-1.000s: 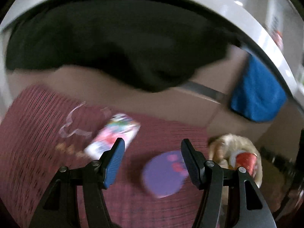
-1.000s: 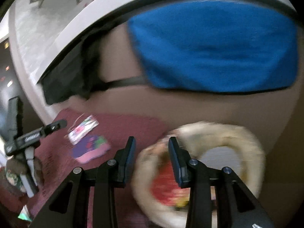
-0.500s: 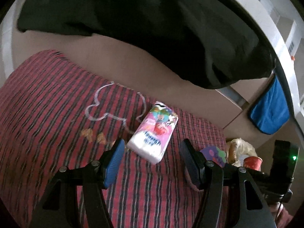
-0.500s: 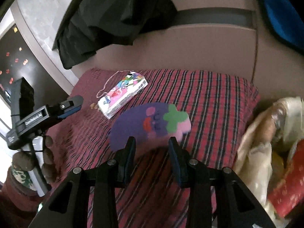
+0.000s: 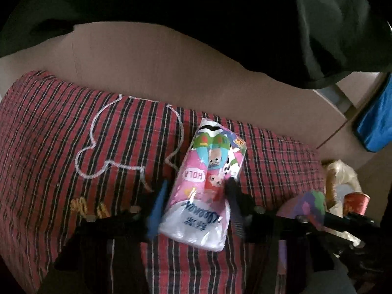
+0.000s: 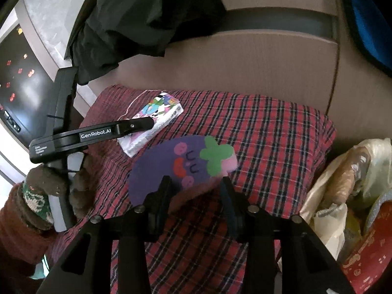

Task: Collect trash
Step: 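Grasp the tissue pack with the left tool while the right grasps the pink sponge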

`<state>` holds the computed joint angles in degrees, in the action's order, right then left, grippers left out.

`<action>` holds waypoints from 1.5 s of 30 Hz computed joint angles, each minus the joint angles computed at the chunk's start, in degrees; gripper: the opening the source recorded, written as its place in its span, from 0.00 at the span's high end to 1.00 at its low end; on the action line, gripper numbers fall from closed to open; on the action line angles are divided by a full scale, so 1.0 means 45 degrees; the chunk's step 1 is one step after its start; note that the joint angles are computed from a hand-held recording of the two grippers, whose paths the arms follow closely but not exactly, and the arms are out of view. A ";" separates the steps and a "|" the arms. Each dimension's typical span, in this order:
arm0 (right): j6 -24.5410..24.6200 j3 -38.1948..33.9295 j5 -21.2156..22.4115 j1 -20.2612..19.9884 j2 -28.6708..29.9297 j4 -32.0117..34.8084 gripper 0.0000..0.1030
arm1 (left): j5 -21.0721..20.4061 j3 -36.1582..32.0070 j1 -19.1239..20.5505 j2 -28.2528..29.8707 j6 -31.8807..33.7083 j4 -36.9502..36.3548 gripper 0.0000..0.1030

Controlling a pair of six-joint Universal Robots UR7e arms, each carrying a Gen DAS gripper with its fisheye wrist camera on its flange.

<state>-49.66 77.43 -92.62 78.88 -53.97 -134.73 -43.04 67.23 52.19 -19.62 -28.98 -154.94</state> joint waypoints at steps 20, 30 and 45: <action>-0.2590 0.1846 -0.1091 0.2291 0.0660 -0.3449 0.61 | 0.3084 0.9195 -0.1968 -0.4514 -0.5907 -0.3076 0.61; -0.3604 0.2254 -0.1707 0.2710 0.0905 -0.4416 0.62 | 0.3020 1.0063 -0.1958 -0.4824 -0.6370 -0.4078 0.61; -0.1844 0.2381 -0.1387 0.2103 0.0445 -0.4521 0.60 | 0.3799 0.9711 -0.2179 -0.4322 -0.5742 -0.4708 0.61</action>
